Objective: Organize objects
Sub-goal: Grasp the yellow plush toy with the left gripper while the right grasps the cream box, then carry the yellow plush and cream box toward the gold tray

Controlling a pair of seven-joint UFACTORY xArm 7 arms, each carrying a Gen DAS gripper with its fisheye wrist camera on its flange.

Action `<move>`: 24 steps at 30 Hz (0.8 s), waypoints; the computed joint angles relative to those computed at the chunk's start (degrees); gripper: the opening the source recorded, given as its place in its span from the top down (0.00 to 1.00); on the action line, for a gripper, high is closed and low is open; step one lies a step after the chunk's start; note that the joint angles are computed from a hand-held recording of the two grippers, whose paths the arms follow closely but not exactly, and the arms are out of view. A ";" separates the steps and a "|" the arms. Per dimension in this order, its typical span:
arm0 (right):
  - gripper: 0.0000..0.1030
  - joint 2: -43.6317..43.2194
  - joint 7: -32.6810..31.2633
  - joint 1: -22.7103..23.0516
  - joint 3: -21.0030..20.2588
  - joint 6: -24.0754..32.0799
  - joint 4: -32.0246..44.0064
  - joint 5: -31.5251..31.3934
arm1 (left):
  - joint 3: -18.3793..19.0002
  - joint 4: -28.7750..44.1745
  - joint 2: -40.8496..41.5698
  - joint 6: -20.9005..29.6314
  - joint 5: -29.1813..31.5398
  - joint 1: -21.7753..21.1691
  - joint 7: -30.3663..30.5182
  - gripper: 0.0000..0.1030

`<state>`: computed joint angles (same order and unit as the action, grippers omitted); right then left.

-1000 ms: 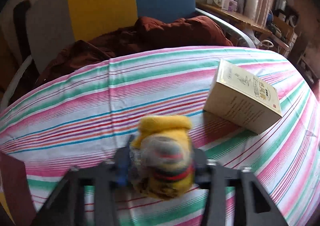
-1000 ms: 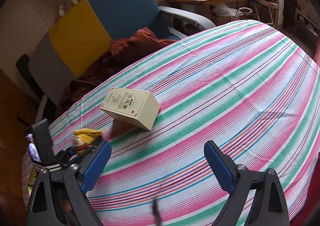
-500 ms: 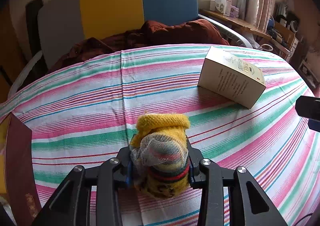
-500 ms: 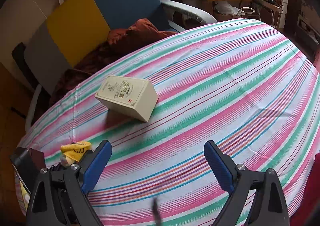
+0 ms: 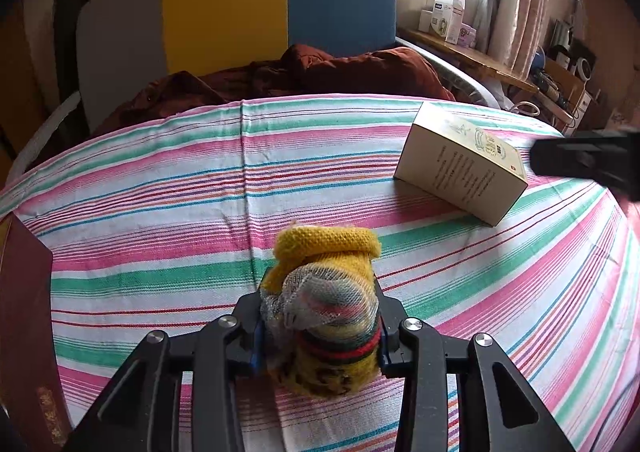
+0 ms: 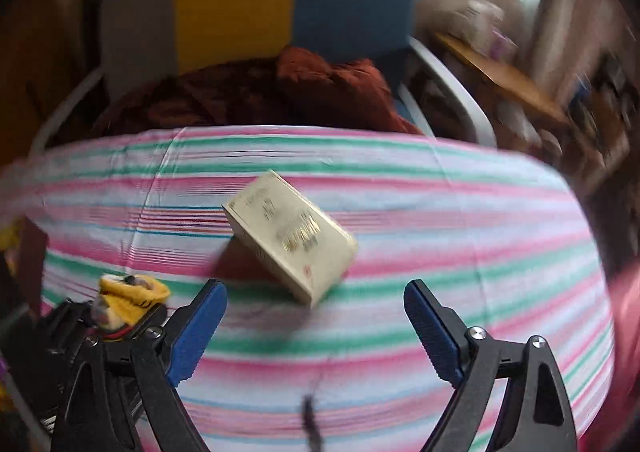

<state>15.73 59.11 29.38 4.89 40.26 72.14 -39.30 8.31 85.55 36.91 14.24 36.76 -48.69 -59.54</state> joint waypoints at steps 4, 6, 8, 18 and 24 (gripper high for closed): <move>0.11 7.72 -11.71 -0.64 0.15 3.83 9.02 2.39 | 0.15 -0.03 0.15 -0.54 -0.08 -0.02 -0.18 0.61; 0.11 11.19 -15.63 -0.20 -0.66 5.33 12.97 3.79 | 0.32 0.03 0.30 -0.84 -0.21 -0.18 -0.32 0.61; 0.11 14.80 -19.69 -0.30 -1.24 6.62 16.88 6.42 | 0.55 0.00 0.40 -1.14 -0.31 -0.31 -0.43 0.59; 0.50 14.76 -19.31 0.16 -2.93 2.81 13.44 14.98 | 2.01 -1.29 0.02 -2.91 -0.52 -1.25 -1.17 0.59; 0.49 6.49 -12.09 0.05 -0.80 0.00 1.11 19.08 | 2.29 -2.52 -0.49 -4.67 -1.33 -1.17 -1.08 0.59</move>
<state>22.22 47.02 29.43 4.09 40.25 73.25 -20.22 10.60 83.03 36.42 9.57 35.43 -49.85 -60.62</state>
